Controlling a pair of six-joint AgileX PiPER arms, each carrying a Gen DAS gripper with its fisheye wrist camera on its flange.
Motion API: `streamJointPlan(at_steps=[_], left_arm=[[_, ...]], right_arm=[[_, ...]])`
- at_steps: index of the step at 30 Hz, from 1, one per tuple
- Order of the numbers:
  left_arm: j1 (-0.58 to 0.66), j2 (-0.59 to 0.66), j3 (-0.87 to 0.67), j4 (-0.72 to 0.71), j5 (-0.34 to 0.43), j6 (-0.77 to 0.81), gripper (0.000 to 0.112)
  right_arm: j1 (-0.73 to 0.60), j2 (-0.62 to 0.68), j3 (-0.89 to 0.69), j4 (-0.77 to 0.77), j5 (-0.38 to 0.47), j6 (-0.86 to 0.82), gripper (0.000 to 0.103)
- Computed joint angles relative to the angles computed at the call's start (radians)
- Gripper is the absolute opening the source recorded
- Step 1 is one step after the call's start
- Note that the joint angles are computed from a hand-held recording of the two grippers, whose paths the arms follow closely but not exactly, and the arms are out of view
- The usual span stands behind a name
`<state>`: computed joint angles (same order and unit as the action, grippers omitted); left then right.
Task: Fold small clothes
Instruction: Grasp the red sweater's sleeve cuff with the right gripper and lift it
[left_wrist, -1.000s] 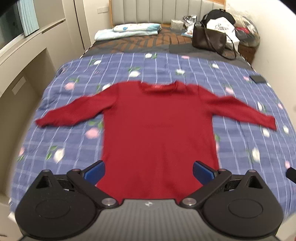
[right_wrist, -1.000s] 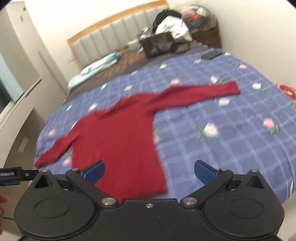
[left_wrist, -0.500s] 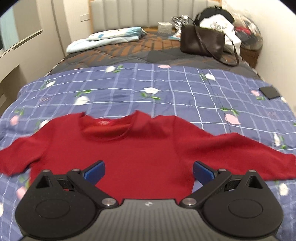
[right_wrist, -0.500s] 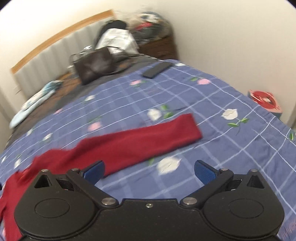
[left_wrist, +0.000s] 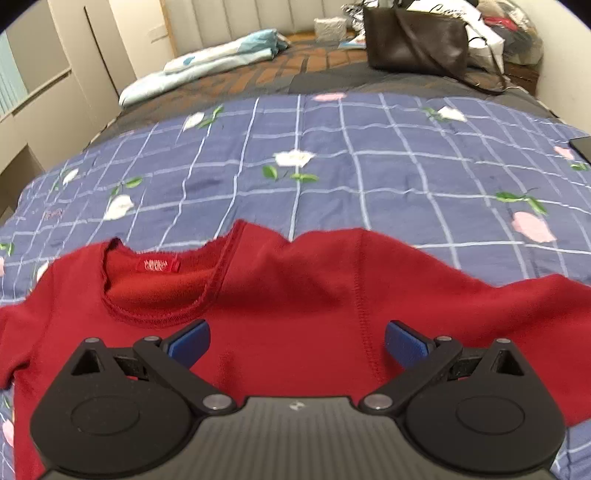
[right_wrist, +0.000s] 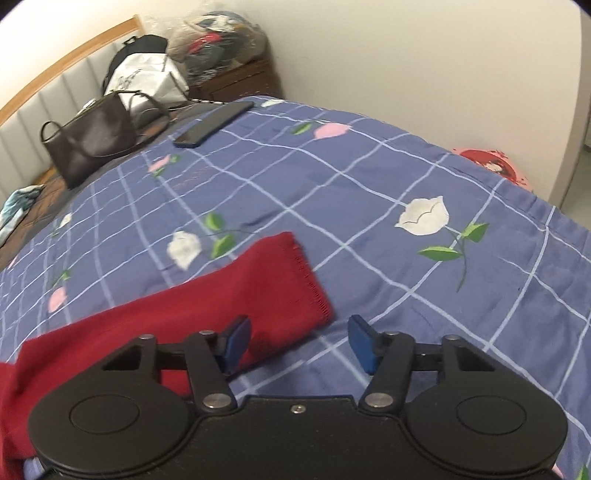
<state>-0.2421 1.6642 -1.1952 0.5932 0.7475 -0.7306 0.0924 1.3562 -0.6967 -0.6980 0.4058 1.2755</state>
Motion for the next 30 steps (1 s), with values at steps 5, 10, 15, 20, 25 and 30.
streamJointPlan(at_steps=[5, 10, 15, 20, 25, 30], left_arm=[[0.033, 0.059, -0.054, -0.066, 0.056, 0.058, 0.103], [0.087, 0.001, -0.039, -0.159, 0.027, 0.146, 0.103], [0.184, -0.081, -0.053, -0.345, 0.035, 0.360, 0.103], [0.365, -0.139, -0.118, -0.668, 0.077, 0.712, 0.103], [0.613, -0.121, -0.267, -0.991, 0.250, 1.003, 0.103], [0.877, -0.021, -0.478, -1.218, 0.458, 1.194, 0.103]], right_arm=[[-0.018, 0.062, -0.032, 0.011, -0.007, -0.002, 0.033], [0.031, 0.057, -0.060, -0.052, 0.031, 0.038, 0.008], [0.134, -0.020, -0.109, -0.138, 0.125, 0.081, 0.008], [0.332, -0.064, -0.242, -0.216, 0.261, 0.073, 0.008], [0.598, 0.016, -0.515, -0.254, 0.424, 0.004, 0.007], [0.802, 0.223, -0.872, -0.224, 0.504, -0.119, 0.007]])
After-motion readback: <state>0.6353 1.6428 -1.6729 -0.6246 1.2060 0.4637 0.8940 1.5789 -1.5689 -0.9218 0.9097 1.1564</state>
